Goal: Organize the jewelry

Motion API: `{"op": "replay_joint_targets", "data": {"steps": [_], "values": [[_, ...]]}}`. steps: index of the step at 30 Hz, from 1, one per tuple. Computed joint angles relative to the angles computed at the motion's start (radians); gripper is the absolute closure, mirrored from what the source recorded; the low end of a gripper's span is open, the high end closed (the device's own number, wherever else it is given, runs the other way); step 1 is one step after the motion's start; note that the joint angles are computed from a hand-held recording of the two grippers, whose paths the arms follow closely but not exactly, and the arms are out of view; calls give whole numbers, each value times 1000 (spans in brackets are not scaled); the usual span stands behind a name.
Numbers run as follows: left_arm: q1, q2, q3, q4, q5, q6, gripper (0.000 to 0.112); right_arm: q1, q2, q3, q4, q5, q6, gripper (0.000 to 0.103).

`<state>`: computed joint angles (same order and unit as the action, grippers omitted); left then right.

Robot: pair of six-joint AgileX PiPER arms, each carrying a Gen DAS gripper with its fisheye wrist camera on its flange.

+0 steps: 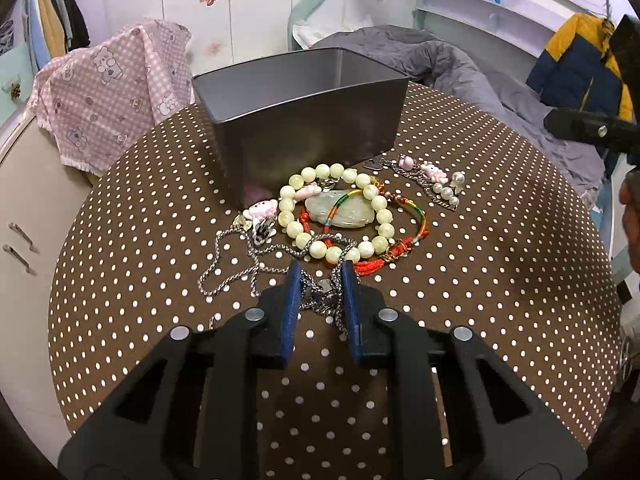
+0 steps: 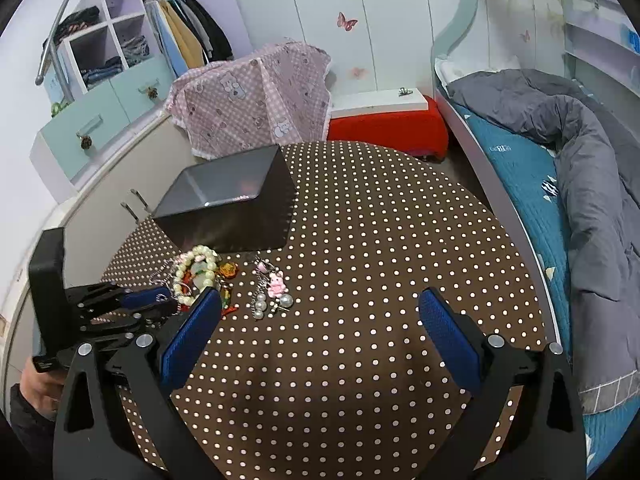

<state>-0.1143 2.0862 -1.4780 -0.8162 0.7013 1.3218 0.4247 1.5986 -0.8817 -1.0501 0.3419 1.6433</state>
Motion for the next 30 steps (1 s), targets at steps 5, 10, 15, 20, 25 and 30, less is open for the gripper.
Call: {"op": "replay_joint_targets", "data": {"steps": [5,10,15,20,25,30], "values": [[41,-50,72,-65,10,41,93,1,55,-38,97,20,-129,8],[75,-128,175,-141,-15,99,93,-1,116,-82,181,24,-261,9],[126,-191,223,-212,2,151,93,-18,187,-152,339,8,-490,45],[160,-226,225,-251,21,160,93,-26,271,-244,473,29,-682,64],[179,-237,200,-268,41,160,93,-13,292,-262,406,51,-648,92],[192,-259,193,-303,63,179,93,-21,231,-182,385,-21,-606,92]]}}
